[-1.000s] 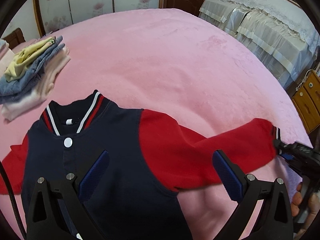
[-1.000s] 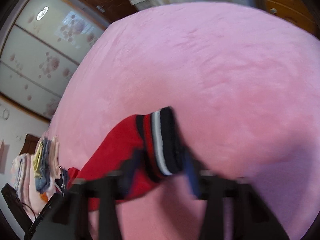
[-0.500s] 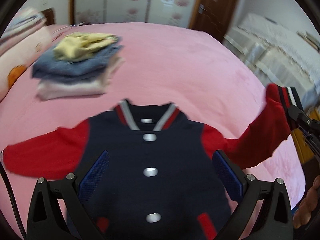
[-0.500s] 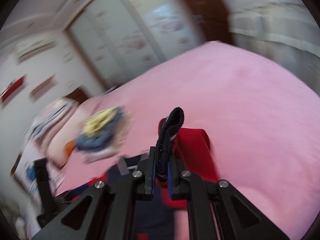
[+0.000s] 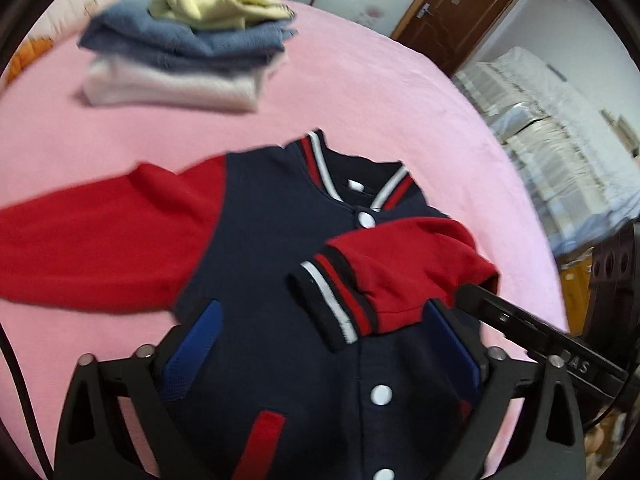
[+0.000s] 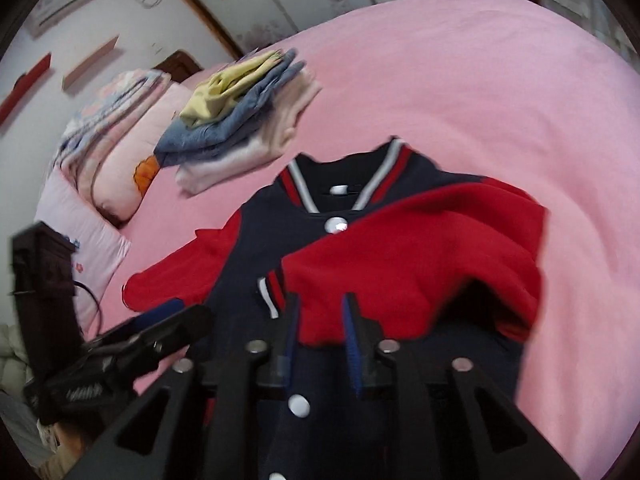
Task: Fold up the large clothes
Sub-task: 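Lift the sleeve with the right tool and carry it across the jacket front, then lay the sleeve across the jacket front and open the right tool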
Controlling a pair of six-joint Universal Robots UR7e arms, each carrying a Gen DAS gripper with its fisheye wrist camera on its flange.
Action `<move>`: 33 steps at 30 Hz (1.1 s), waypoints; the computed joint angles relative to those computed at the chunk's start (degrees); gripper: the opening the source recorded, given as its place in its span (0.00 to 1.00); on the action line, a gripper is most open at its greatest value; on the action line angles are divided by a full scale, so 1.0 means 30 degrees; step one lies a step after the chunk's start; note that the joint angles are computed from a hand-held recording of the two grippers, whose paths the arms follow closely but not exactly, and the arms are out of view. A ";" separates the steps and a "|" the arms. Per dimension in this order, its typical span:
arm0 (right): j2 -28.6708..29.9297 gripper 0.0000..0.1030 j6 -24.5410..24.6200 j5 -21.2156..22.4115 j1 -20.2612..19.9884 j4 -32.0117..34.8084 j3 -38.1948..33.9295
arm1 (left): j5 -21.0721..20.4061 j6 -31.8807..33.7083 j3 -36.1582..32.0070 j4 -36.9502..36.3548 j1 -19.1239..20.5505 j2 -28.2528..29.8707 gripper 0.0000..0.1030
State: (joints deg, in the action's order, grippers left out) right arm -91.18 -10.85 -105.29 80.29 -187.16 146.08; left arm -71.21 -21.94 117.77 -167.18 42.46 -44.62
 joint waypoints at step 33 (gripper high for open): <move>0.0729 0.44 -0.2357 -0.3846 -0.1542 -0.5476 0.1187 | -0.4573 0.0593 -0.4513 0.1259 0.0204 0.3293 0.06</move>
